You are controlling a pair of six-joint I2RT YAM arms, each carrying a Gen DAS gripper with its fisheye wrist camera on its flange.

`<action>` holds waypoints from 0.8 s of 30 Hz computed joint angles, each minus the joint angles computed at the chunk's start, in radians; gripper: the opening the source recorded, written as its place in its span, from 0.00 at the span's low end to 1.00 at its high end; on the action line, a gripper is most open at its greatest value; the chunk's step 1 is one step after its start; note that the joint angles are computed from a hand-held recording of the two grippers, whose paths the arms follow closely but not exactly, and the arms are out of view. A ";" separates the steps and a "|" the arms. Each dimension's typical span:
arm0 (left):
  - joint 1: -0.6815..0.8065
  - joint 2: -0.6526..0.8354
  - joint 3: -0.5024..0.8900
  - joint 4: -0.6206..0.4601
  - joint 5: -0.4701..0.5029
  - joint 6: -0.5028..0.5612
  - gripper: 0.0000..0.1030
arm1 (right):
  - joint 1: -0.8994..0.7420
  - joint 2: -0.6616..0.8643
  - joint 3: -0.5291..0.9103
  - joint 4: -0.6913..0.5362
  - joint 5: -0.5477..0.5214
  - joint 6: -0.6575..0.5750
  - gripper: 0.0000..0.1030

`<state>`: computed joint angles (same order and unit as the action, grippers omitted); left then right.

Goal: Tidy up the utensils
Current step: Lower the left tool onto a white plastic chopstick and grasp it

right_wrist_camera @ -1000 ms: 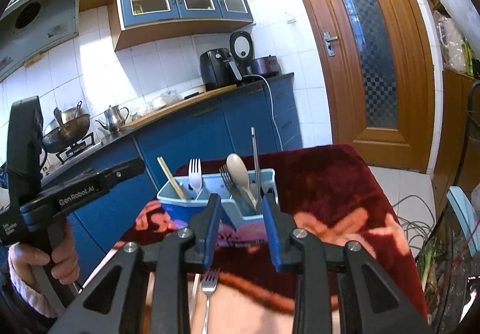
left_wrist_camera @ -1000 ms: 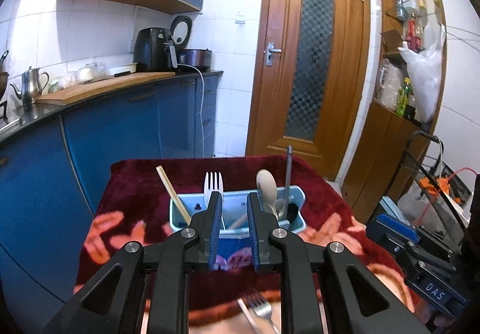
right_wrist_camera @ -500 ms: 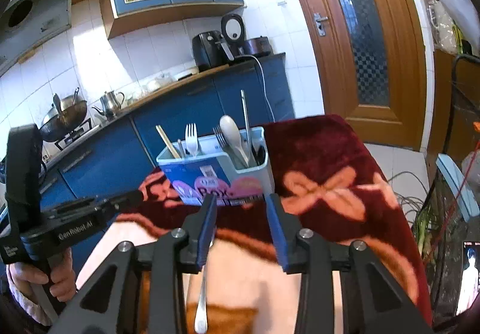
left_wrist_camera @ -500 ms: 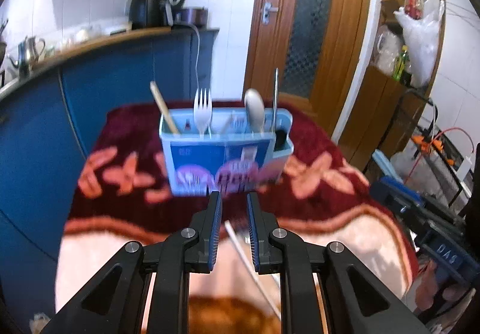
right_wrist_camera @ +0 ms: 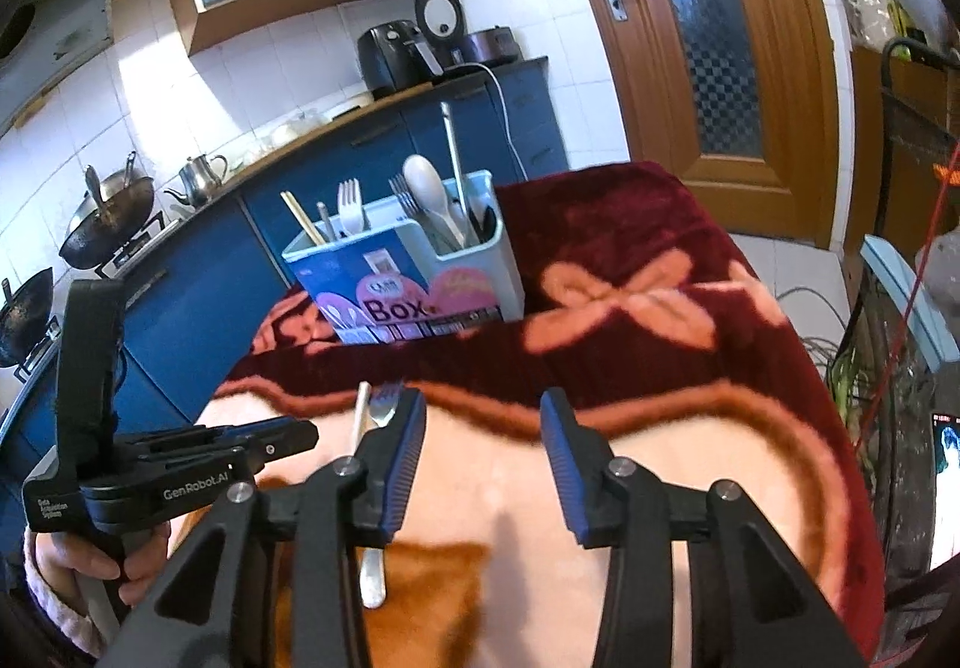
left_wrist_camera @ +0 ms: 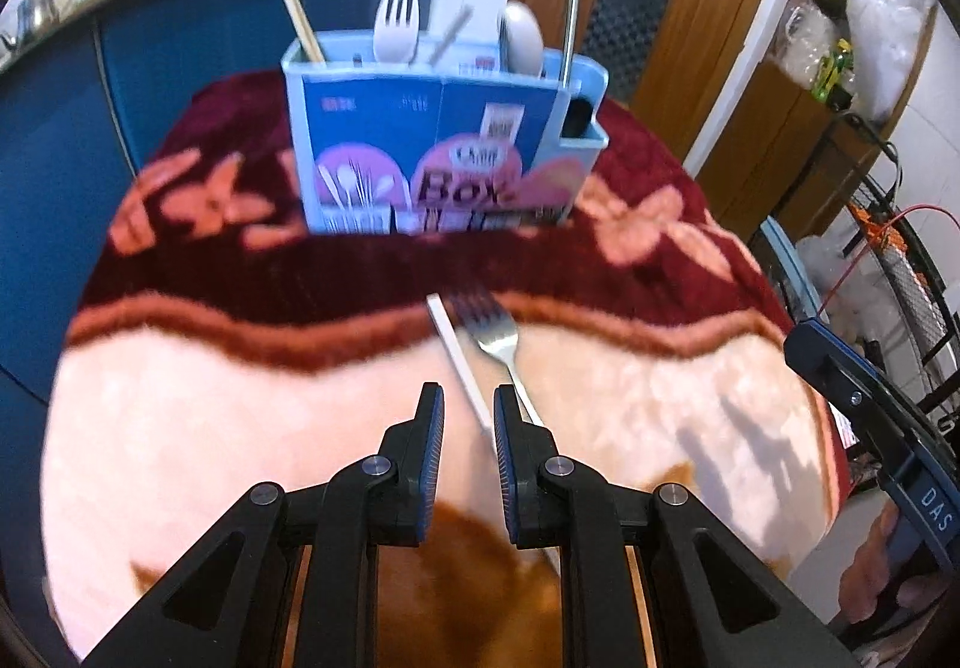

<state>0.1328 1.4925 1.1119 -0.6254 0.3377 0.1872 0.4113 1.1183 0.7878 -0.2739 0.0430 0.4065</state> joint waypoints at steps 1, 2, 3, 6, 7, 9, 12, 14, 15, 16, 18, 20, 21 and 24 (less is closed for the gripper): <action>-0.005 0.011 0.002 -0.005 -0.005 -0.004 0.16 | -0.007 0.000 -0.009 0.003 -0.006 0.004 0.42; -0.009 0.021 0.003 -0.009 -0.008 -0.007 0.16 | -0.013 0.002 -0.013 0.003 -0.013 0.007 0.42; -0.013 0.031 0.007 -0.015 -0.009 -0.009 0.16 | -0.021 0.004 -0.018 0.004 -0.020 0.009 0.42; -0.028 0.061 0.019 -0.033 -0.022 -0.014 0.16 | -0.043 0.004 -0.035 0.009 -0.037 0.014 0.42; -0.033 0.073 0.024 -0.041 -0.027 -0.018 0.16 | -0.051 0.003 -0.041 0.012 -0.045 0.015 0.42; -0.036 0.095 0.038 -0.059 -0.022 -0.028 0.16 | -0.065 0.001 -0.051 0.018 -0.060 0.017 0.42; -0.046 0.121 0.065 -0.089 -0.016 -0.036 0.16 | -0.079 0.002 -0.058 0.022 -0.077 0.019 0.42; -0.059 0.143 0.093 -0.116 -0.029 -0.031 0.16 | -0.088 0.001 -0.064 0.024 -0.086 0.019 0.42; -0.067 0.159 0.112 -0.139 -0.037 -0.028 0.16 | -0.093 0.000 -0.067 0.024 -0.090 0.019 0.42; -0.072 0.170 0.126 -0.153 -0.044 -0.025 0.16 | -0.097 -0.002 -0.069 0.024 -0.094 0.020 0.42; -0.079 0.183 0.146 -0.170 -0.054 -0.019 0.16 | -0.104 -0.006 -0.073 0.024 -0.098 0.021 0.42; -0.085 0.200 0.170 -0.194 -0.061 -0.015 0.16 | -0.115 -0.009 -0.078 0.025 -0.106 0.021 0.42; -0.087 0.208 0.180 -0.201 -0.064 -0.010 0.16 | -0.119 -0.009 -0.080 0.026 -0.109 0.022 0.43; -0.095 0.221 0.195 -0.209 -0.074 -0.003 0.16 | -0.129 -0.010 -0.086 0.028 -0.125 0.028 0.43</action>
<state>0.0375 1.7133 1.3071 -0.8341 0.2633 0.1843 0.2824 1.1078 0.7021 -0.2455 -0.0816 0.4349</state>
